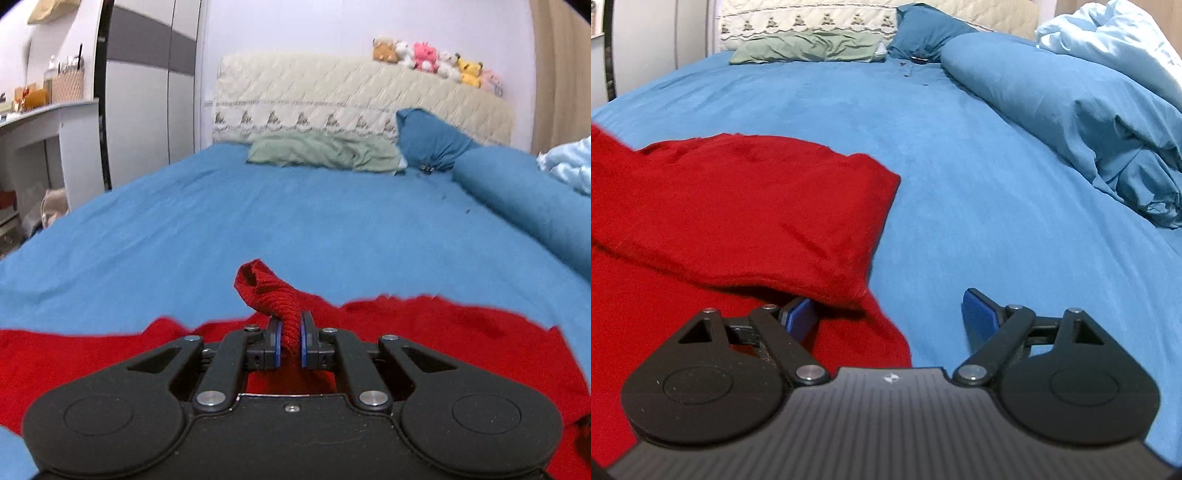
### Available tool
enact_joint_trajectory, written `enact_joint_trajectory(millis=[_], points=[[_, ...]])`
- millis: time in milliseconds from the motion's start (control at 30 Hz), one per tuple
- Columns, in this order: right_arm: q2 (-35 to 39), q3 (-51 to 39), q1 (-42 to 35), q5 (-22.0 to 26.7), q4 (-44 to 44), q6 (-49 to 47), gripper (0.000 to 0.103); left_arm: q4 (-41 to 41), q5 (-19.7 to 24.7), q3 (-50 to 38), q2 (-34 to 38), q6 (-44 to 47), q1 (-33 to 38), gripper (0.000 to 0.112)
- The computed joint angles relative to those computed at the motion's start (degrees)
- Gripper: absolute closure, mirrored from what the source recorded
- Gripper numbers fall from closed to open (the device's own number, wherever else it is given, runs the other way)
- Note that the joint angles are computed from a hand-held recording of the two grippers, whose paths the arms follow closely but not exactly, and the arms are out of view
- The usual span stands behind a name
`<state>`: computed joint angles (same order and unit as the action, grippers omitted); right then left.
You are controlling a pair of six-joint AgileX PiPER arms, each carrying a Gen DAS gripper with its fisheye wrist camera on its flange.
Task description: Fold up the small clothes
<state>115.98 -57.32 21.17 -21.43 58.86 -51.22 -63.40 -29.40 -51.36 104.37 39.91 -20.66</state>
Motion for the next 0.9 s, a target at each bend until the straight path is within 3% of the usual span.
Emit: enact_joint_trajectory(millis=[133, 267, 367, 467, 533, 667, 733, 800, 900], points=[[0.2, -2.0, 0.8, -4.3, 13.9, -12.0, 0.004, 5.9, 1.8, 3.3, 0.5, -7.7, 1.6, 0.102], [-2.1, 1.2, -1.0, -2.5, 13.3, -14.6, 0.004, 5.3, 6.2, 4.3, 1.0, -5.2, 3.6, 0.100], [-3.0, 2.8, -1.3, -2.0, 9.6, -14.6, 0.004, -3.4, 7.3, 4.9, 0.2, 4.5, 3.8, 0.085], [-4.6, 2.3, -1.1, -0.9, 17.4, -25.7, 0.004, -18.6, 3.0, 6.6, -2.8, 20.9, 1.8, 0.065], [-7.6, 4.2, -0.9, 0.6, 16.9, -27.1, 0.004, -20.8, -0.8, 9.1, -5.7, 24.4, -0.1, 0.048], [-14.9, 6.5, -0.7, 11.2, -4.0, -8.7, 0.000, -13.3, 4.8, 11.1, -9.9, 20.8, 1.2, 0.038], [-13.5, 4.7, 1.1, 12.2, -15.3, 2.7, 0.000, -12.0, 9.6, 8.3, -8.4, 19.8, 2.6, 0.037], [-9.0, 1.8, 2.0, 12.0, -25.4, 14.2, 0.000, -12.1, 11.4, 6.1, -6.4, 19.2, 2.8, 0.038], [-2.2, -0.1, 0.8, 10.2, -38.6, 27.3, 0.000, -17.1, 14.0, 3.6, -5.2, 25.3, 3.2, 0.038]])
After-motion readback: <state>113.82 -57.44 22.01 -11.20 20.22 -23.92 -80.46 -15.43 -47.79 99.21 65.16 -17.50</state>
